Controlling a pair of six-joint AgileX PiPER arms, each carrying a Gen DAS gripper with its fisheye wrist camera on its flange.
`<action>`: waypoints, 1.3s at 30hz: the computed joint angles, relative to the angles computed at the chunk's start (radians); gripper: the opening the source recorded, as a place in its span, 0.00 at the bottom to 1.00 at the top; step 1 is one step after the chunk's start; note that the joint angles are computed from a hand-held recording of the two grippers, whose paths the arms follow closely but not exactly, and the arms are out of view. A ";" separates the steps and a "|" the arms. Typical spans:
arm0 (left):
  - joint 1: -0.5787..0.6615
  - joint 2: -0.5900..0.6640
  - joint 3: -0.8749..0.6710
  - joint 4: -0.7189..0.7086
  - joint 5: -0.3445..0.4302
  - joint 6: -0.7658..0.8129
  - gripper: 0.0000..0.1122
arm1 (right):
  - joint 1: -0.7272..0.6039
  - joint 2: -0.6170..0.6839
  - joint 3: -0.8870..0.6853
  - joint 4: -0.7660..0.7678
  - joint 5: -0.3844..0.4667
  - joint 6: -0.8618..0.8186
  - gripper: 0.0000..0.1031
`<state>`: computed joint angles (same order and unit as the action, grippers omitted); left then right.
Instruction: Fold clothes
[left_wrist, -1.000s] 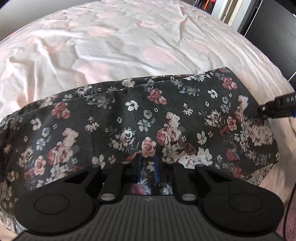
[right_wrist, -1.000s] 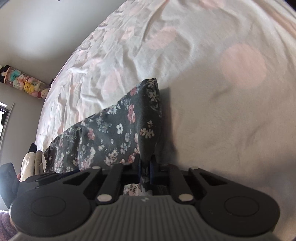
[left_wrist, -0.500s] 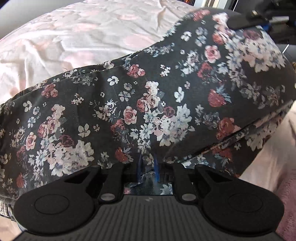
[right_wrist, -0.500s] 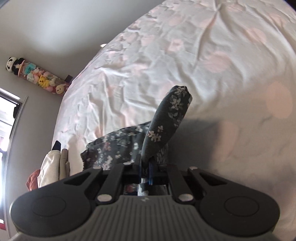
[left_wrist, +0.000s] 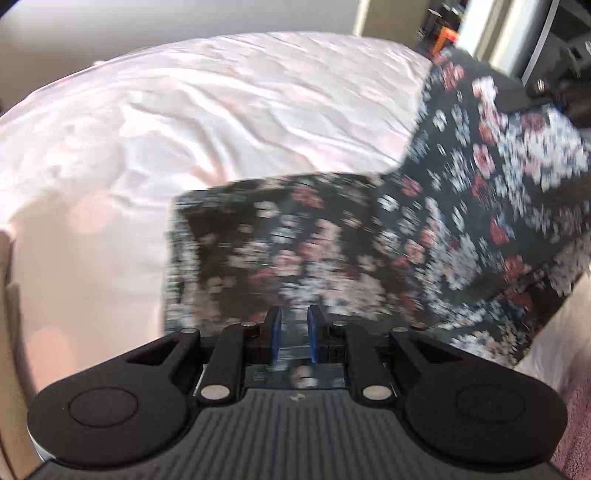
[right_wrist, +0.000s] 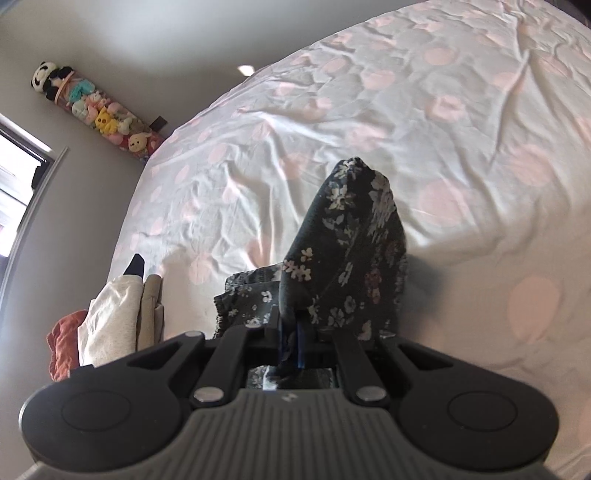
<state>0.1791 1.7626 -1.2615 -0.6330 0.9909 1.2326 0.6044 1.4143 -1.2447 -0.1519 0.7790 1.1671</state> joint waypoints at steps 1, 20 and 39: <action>0.015 0.014 -0.023 -0.006 0.002 -0.002 0.11 | 0.010 0.036 -0.030 -0.001 -0.002 0.007 0.08; 0.164 0.214 -0.242 -0.078 0.065 -0.061 0.11 | 0.098 0.686 -0.532 0.086 -0.157 0.062 0.08; 0.213 0.168 -0.222 -0.173 0.142 0.000 0.11 | 0.235 0.498 -0.252 -0.424 -0.239 0.450 0.33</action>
